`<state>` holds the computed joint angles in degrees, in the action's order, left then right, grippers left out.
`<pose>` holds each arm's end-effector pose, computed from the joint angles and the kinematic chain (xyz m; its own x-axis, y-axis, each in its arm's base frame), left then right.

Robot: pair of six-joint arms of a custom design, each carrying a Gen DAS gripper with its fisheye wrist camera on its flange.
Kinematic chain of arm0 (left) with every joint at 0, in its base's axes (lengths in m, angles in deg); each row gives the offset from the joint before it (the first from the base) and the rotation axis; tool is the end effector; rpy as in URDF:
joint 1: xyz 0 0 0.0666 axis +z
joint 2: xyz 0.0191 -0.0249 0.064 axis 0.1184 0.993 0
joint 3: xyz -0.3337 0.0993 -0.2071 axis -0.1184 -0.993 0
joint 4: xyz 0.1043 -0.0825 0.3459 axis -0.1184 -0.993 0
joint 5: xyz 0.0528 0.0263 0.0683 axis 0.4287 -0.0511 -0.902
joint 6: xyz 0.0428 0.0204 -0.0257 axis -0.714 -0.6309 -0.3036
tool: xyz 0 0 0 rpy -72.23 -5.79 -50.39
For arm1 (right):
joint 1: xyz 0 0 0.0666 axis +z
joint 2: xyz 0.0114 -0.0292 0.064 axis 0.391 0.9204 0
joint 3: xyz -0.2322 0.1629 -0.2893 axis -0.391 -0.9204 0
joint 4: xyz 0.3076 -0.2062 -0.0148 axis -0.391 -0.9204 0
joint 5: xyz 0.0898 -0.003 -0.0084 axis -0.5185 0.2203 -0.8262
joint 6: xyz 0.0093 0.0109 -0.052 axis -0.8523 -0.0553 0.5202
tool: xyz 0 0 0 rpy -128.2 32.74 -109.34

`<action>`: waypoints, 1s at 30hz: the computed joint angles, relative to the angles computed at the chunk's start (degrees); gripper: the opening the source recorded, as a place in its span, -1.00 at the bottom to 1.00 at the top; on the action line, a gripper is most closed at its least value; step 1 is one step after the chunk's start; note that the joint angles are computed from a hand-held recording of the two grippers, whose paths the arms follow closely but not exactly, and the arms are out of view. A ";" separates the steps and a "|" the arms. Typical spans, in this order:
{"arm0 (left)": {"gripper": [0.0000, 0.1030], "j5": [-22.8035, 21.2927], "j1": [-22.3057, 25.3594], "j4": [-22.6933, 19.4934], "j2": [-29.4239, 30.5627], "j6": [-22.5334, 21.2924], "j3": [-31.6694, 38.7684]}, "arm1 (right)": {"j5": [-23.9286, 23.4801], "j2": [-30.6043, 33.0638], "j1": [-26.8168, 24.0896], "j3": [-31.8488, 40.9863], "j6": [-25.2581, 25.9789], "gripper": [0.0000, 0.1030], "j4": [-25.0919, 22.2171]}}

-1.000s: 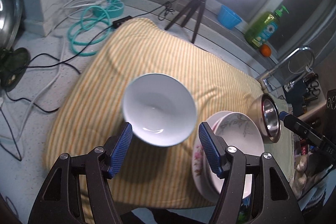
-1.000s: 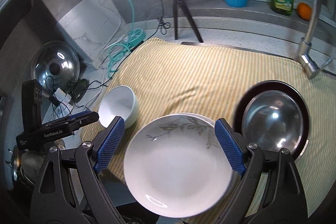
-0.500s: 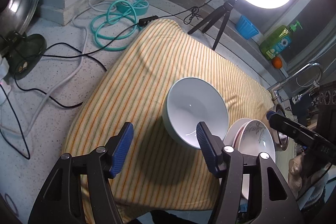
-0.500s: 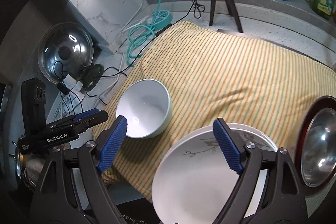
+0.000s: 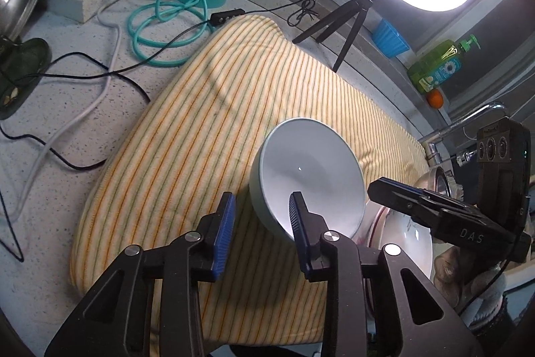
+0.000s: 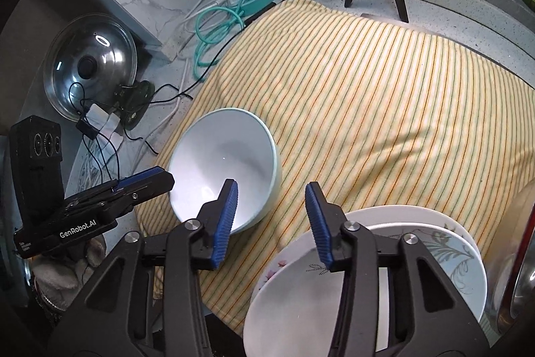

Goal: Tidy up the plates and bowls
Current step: 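Grasp the rim of the white ceramic bowl with the right gripper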

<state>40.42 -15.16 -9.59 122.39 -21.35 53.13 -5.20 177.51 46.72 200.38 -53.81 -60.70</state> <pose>0.4273 -0.1697 0.4599 -0.6858 -0.6134 -0.3916 -0.4336 0.7766 -0.4571 0.5974 0.2799 0.4590 -0.7560 -0.5258 -0.3899 -0.6517 0.6604 0.3731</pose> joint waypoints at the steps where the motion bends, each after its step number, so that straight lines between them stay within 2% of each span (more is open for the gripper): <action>1: -0.44 0.19 0.10 0.06 0.19 -0.01 0.04 | 0.22 0.27 0.04 0.28 0.04 -0.21 -0.17; 6: -0.54 1.31 0.34 0.64 0.77 0.03 -0.01 | 0.08 2.23 0.22 3.03 0.07 -0.37 -2.20; 14: -0.55 1.54 0.70 0.47 1.36 -0.67 0.25 | -0.31 4.26 1.01 5.38 -0.08 -0.61 -3.86; 15: -0.61 1.62 0.70 0.54 1.42 -0.82 0.31 | -0.33 4.34 1.10 5.41 -0.04 -0.65 -3.91; 30: -0.64 -1.13 -0.54 -1.13 1.91 -2.49 3.70 | -1.54 0.68 0.05 2.18 -0.86 -0.66 -0.98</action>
<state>39.29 -15.70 -10.72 124.30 -23.84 56.84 -6.74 178.20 46.77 202.56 -54.67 -61.68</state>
